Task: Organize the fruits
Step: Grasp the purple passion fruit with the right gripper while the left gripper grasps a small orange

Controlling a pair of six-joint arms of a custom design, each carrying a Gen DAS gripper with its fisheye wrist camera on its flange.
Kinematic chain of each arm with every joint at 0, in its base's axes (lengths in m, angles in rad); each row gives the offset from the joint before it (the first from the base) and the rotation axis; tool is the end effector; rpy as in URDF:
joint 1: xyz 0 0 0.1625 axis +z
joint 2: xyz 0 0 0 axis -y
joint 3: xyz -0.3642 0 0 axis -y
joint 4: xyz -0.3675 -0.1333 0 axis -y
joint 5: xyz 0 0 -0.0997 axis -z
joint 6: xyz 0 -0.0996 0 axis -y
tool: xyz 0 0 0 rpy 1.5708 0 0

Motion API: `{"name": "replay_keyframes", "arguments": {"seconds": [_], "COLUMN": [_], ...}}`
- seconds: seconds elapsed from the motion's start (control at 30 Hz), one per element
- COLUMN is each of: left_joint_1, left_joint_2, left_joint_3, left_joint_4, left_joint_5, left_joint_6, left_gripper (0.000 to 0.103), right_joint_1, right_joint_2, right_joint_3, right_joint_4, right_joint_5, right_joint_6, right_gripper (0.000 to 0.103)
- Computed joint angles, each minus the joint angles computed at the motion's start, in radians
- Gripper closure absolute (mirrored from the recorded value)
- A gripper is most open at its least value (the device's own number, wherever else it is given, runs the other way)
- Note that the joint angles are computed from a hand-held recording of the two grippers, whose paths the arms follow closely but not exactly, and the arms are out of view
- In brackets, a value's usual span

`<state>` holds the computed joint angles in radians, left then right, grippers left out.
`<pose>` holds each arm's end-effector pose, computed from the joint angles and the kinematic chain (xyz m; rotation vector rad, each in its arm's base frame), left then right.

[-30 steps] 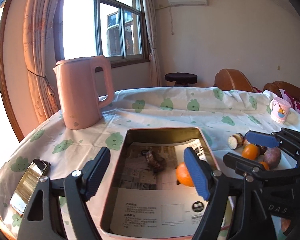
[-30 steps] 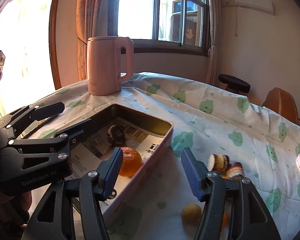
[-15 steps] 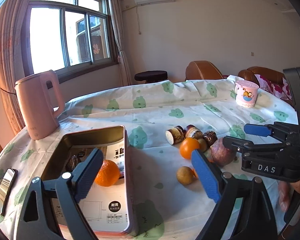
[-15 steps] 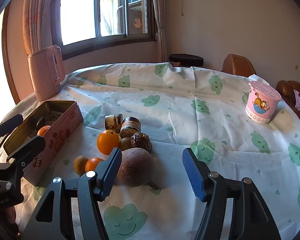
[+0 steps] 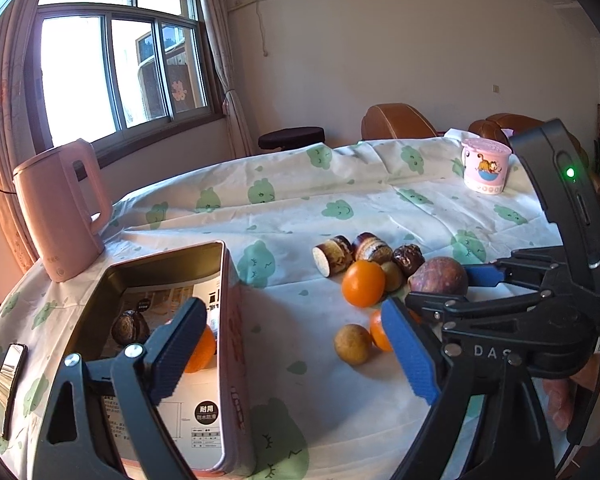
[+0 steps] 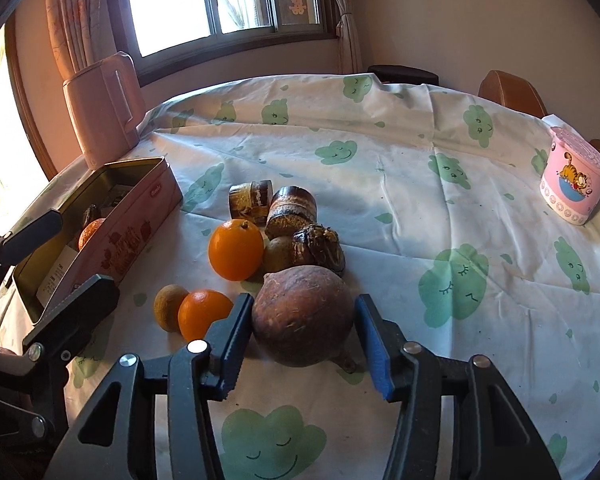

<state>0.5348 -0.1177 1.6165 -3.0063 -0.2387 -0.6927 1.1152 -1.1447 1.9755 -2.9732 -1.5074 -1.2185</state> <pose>-0.3010 -0.4457 -0.1911 0.3848 1.9326 -1.1371 -0.1104 -0.5427 0.1931 1.0272 -2.4935 0.5942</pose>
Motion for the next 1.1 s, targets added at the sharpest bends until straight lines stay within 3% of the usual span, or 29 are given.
{"name": "replay_keyframes", "arguments": {"seconds": [0.23, 0.33, 0.47, 0.53, 0.7, 0.8, 0.87, 1.1], "left_joint_1": [0.007, 0.021, 0.051, 0.061, 0.088, 0.089, 0.089, 0.097], "left_joint_2": [0.029, 0.046, 0.057, 0.058, 0.052, 0.057, 0.057, 0.045], "left_joint_3": [-0.051, -0.095, -0.160, -0.182, -0.213, -0.217, -0.213, -0.180], "left_joint_4": [-0.041, -0.059, 0.011, 0.060, 0.147, 0.135, 0.114, 0.007], "left_joint_5": [-0.050, -0.105, -0.188, -0.212, -0.272, -0.274, -0.284, -0.315], "left_joint_6": [0.116, 0.180, 0.203, 0.193, 0.165, 0.179, 0.195, 0.228], "left_gripper": [0.019, 0.023, 0.029, 0.038, 0.046, 0.048, 0.064, 0.067], "right_joint_1": [-0.035, -0.039, -0.045, -0.048, -0.047, -0.046, -0.047, -0.054], "right_joint_2": [-0.022, -0.012, -0.011, -0.014, -0.014, -0.013, -0.013, -0.021], "right_joint_3": [0.025, 0.016, -0.007, -0.014, -0.016, -0.023, -0.027, -0.018], "right_joint_4": [-0.105, -0.157, -0.133, -0.114, -0.106, -0.084, -0.072, -0.074], "right_joint_5": [0.066, 0.051, 0.049, 0.055, 0.051, 0.045, 0.045, 0.070], "right_joint_6": [0.059, 0.077, 0.102, 0.108, 0.112, 0.115, 0.117, 0.114], "right_gripper": [0.053, 0.053, 0.053, 0.053, 0.052, 0.052, 0.052, 0.052]}}
